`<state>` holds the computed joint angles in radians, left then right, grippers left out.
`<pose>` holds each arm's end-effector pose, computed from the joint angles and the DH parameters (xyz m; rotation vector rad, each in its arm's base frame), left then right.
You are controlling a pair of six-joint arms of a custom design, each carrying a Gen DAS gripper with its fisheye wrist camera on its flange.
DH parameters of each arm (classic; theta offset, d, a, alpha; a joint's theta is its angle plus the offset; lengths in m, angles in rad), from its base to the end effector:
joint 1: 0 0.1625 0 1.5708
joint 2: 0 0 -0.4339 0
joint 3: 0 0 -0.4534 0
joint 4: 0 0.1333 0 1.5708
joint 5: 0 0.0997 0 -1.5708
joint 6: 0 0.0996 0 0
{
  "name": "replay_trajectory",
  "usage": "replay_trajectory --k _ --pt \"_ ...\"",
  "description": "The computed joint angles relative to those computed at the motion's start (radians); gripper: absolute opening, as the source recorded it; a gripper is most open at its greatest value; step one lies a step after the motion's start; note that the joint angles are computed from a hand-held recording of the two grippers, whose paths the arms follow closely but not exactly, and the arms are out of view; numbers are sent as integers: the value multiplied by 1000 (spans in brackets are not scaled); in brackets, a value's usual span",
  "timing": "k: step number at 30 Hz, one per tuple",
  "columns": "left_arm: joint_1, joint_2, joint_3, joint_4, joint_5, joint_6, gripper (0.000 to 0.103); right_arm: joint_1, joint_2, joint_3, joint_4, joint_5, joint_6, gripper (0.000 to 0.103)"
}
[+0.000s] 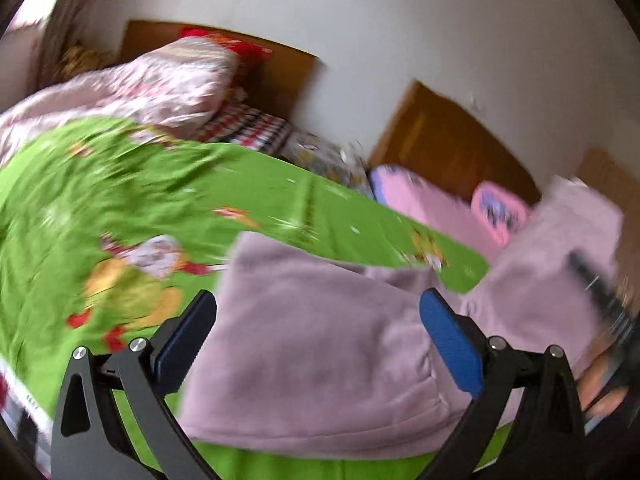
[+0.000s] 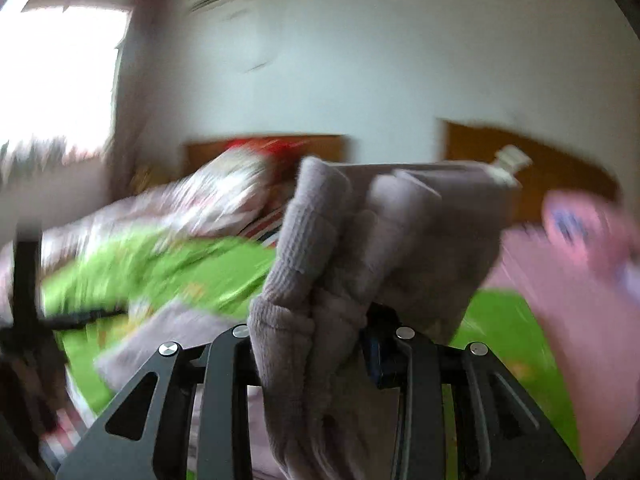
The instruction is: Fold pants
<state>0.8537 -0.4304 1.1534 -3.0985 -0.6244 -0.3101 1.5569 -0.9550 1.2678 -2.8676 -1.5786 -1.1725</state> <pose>-0.3942 -0.7779 0.0750 -0.0259 2.3507 -1.4292 0.1211 -0.8219 0.4051 1.2982 -1.9935 1.0520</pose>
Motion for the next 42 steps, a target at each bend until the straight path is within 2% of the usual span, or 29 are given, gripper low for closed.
replay_trajectory --k 2,3,5,6,7,8,9,11,13,14,15,20,21,23,24,25,26,27,29,31,33,36,39,42 --pt "9 -62 101 -59 -30 -50 101 23 31 82 -42 -75 -195 28" --pt "19 -91 149 -89 -68 -71 101 26 51 107 -51 -119 -277 26" --pt "33 -125 214 -122 -132 -114 101 24 87 161 -104 -218 -398 24" --pt "41 -137 234 -132 -167 -129 101 10 108 193 -194 -224 -497 24" --pt "46 -146 251 -141 -196 -139 101 -3 112 224 -271 -188 -562 24" --pt "51 -149 258 -148 -217 -144 101 -14 111 235 -307 -153 -586 24" --pt "53 -147 257 -147 -230 -147 101 -13 107 230 -301 -153 -568 24" --pt "64 -146 256 -154 -309 -145 101 -16 91 220 -261 -121 -507 23" --pt "88 -136 230 -141 -467 -148 101 -26 71 237 -284 -55 -479 22" --pt "95 -130 213 -116 -521 -157 101 -33 63 245 -300 -17 -468 22" --pt "109 -119 177 -56 -594 -172 101 -39 59 258 -320 3 -470 22" --pt "150 -29 -27 187 -763 -191 101 -46 62 269 -349 20 -500 23" --pt "157 -2 -82 246 -766 -204 101 -42 62 277 -351 11 -512 25" --pt "166 44 -172 347 -749 -219 101 -41 53 285 -327 -18 -570 39" --pt "167 59 -202 387 -731 -226 101 -47 35 299 -324 -10 -592 54" --pt "166 74 -229 423 -705 -235 101 -56 7 312 -307 11 -586 63" --pt "164 80 -237 431 -692 -233 101 -62 -15 318 -281 20 -568 66" --pt "163 81 -236 429 -686 -227 101 -71 -45 319 -239 27 -528 69" --pt "160 79 -226 414 -681 -214 101 -106 -123 313 -130 77 -392 75" --pt "159 80 -222 412 -676 -214 101 -143 -165 304 -109 110 -297 87" --pt "154 85 -231 435 -657 -219 101 -183 -198 299 -109 112 -223 88" --pt "149 92 -251 472 -634 -222 101 -211 -210 274 -57 21 -123 88" --pt "148 107 -279 498 -618 -231 101 -216 -186 258 -52 -37 -86 88" --pt "147 110 -281 492 -610 -234 101 -214 -155 253 -58 -29 -55 88"
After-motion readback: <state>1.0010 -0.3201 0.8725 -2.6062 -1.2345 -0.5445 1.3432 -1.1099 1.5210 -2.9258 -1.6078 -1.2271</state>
